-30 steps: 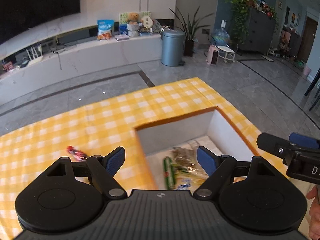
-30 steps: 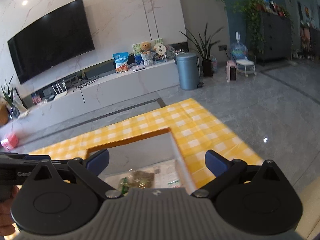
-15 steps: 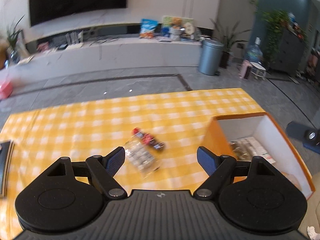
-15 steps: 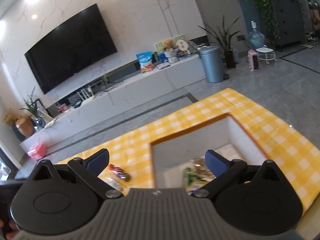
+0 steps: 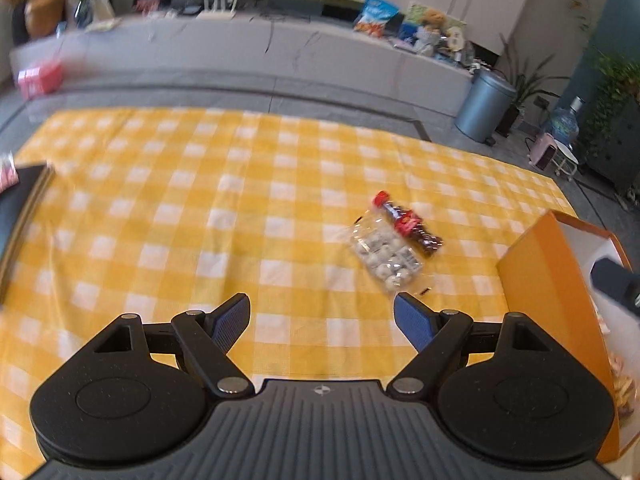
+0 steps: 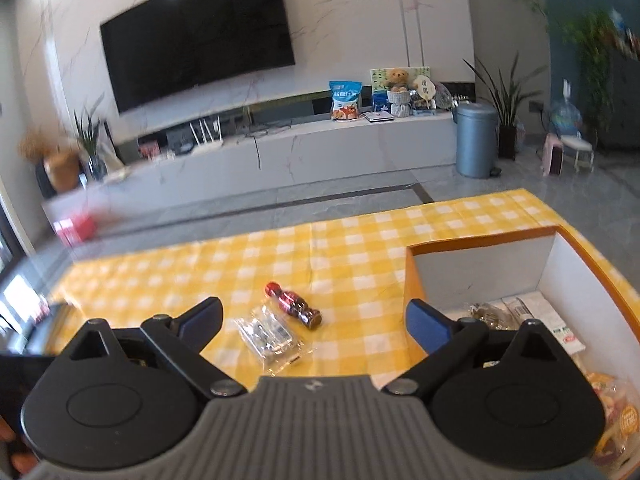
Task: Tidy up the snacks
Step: 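Withdraw both open grippers from the box toward the cola bottle and ball bag, then close the right gripper around the red-capped cola bottle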
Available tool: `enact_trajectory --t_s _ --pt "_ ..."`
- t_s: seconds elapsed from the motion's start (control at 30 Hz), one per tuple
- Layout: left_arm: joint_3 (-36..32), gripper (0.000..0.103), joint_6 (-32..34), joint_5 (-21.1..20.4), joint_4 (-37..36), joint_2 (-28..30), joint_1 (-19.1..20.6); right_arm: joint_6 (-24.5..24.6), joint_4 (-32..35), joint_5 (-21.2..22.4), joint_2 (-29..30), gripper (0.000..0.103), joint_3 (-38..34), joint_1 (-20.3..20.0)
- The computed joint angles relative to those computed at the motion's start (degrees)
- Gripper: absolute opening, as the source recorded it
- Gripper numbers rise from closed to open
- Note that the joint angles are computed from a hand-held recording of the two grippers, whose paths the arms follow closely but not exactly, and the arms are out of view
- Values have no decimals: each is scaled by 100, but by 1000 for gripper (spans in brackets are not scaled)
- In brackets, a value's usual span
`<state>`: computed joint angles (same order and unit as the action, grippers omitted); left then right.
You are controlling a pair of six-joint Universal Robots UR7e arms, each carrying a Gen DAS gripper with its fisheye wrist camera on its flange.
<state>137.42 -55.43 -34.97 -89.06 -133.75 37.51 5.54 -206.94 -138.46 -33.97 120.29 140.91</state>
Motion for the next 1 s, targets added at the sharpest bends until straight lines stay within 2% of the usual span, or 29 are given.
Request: enact_trajectory --t_s 0.07,0.1,0.23,0.33,0.47,0.67,0.77,0.87,0.93,1.0 --pt "19 96 227 -65 -287 20 243 -464 -208 -467 371 87 -265 99" --pt "20 96 365 -110 -406 39 356 -652 -317 -544 492 87 -354 102" --pt "-1 96 490 -112 -526 137 630 -474 -51 -85 570 78 -450 -109" --pt "13 96 524 -112 -694 147 768 -441 142 72 730 78 -644 -243" --pt "51 96 894 -166 -1211 281 1091 -518 286 182 892 78 -931 -480" --pt "-18 96 1040 -337 -1604 410 1446 -267 1025 361 1054 75 -1550 -907" --pt "-42 96 1038 -410 -1695 443 1537 -350 1374 197 1292 71 -1942 -1011" --pt "-53 96 1139 -511 -1810 485 1628 -588 1895 71 1527 53 -2346 -1147" --pt "-52 96 1194 -547 -1867 524 1681 -758 2333 -36 1653 51 -2588 -1233" --pt "-57 96 1230 -588 -1908 580 1723 -887 2490 17 1697 50 -2685 -1335"
